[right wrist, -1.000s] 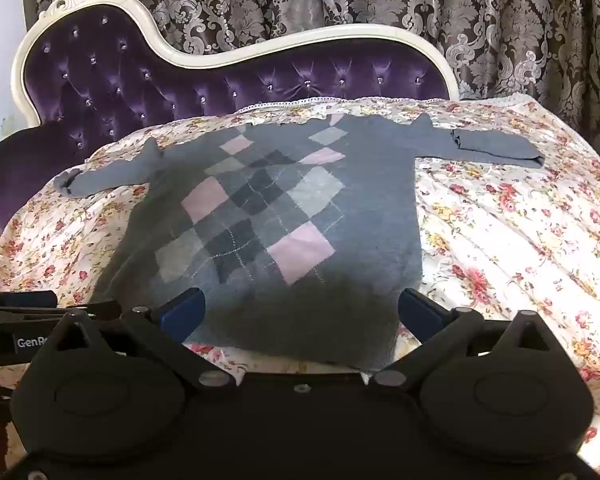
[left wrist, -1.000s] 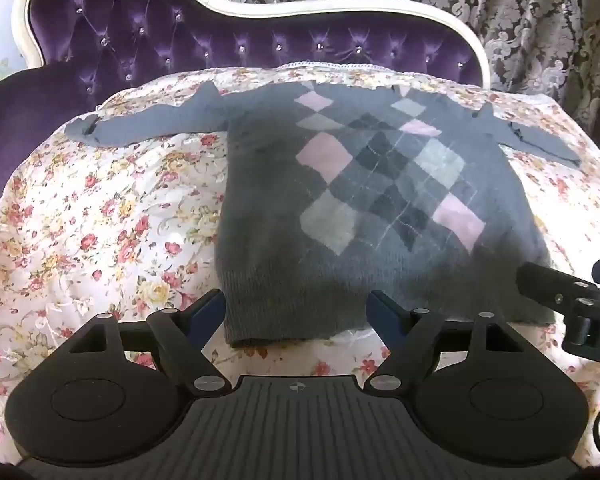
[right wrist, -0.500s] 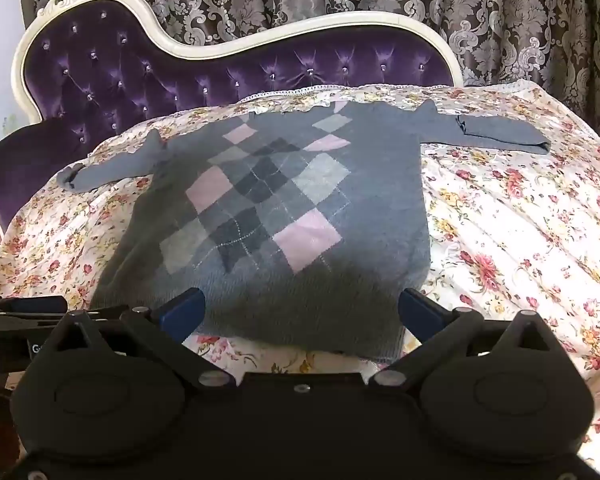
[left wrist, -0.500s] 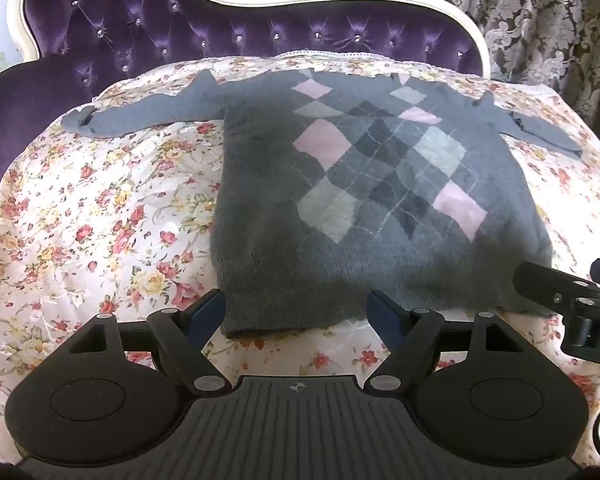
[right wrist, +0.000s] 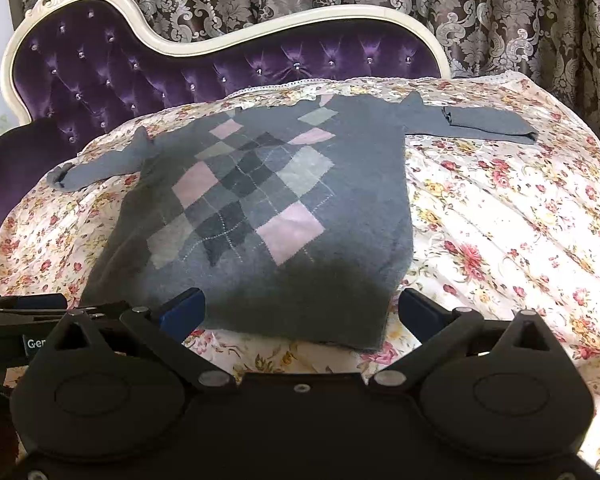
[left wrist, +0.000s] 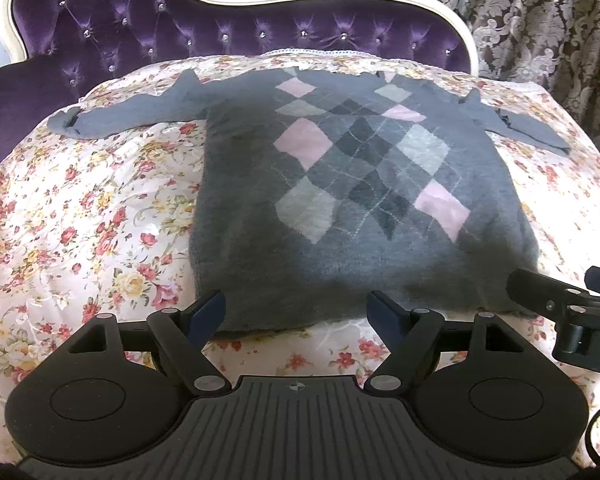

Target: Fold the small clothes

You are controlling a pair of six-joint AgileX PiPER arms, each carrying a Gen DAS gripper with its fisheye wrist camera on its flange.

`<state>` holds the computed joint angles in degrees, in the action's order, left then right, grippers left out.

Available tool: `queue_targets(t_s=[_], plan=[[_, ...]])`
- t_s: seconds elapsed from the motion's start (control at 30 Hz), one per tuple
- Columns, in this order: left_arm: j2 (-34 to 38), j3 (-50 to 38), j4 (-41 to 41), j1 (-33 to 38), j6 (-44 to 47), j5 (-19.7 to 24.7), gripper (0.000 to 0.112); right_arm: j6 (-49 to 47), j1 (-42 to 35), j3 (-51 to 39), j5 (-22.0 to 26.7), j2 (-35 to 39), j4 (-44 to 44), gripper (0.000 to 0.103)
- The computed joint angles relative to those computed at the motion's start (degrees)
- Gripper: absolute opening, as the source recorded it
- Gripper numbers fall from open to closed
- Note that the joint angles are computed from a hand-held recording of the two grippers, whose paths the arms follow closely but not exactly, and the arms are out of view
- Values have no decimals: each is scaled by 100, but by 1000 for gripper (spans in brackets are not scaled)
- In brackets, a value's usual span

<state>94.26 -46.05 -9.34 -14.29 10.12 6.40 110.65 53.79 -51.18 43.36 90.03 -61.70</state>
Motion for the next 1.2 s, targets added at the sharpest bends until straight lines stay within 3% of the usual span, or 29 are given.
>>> queue_targets(t_s=[1.2], plan=[[39,-31,-650,66,630,50,77,15,-65,23,-183,30,67,102]])
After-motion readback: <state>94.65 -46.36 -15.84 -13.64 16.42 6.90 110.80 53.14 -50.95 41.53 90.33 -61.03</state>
